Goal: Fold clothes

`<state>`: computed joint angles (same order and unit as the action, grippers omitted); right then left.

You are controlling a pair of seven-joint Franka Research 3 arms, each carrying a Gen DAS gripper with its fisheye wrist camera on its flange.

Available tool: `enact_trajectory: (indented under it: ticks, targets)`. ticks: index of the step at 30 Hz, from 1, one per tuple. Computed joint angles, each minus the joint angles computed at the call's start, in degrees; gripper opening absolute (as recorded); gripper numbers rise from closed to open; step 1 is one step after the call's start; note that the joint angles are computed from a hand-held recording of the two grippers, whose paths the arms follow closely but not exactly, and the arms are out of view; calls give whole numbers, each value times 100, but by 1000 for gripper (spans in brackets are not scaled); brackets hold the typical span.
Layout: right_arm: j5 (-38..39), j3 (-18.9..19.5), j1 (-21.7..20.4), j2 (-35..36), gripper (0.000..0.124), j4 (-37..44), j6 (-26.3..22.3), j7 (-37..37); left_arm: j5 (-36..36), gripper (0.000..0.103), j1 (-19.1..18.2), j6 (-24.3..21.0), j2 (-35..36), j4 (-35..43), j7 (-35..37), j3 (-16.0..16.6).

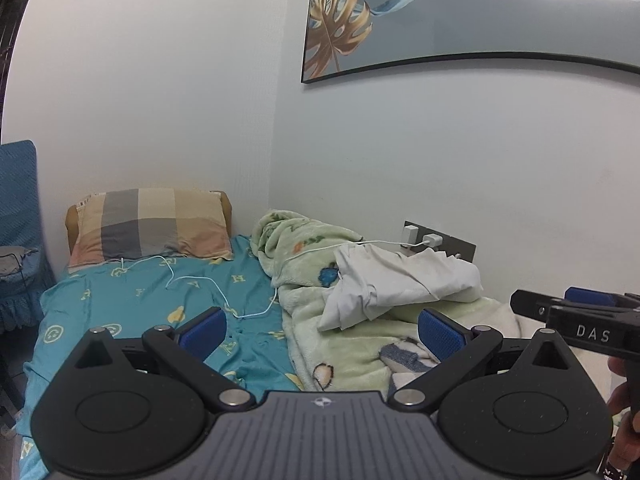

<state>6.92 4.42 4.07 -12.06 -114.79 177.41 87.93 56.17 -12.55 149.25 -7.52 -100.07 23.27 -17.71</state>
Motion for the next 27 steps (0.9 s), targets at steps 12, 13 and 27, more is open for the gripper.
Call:
enact_trajectory:
  ticks: [12, 13, 27]
  targets:
    - [179, 6, 10, -175, 82, -202, 60, 26, 132, 103, -52, -302, -90, 32, -122, -115]
    - [181, 9, 7, -182, 82, -214, 59, 31, 133, 103, -50, -341, -98, 33, -196, -118]
    - [38, 128, -100, -266, 82, -343, 30, 231, 127, 103, -4, -423, -320, -172, -176, -153]
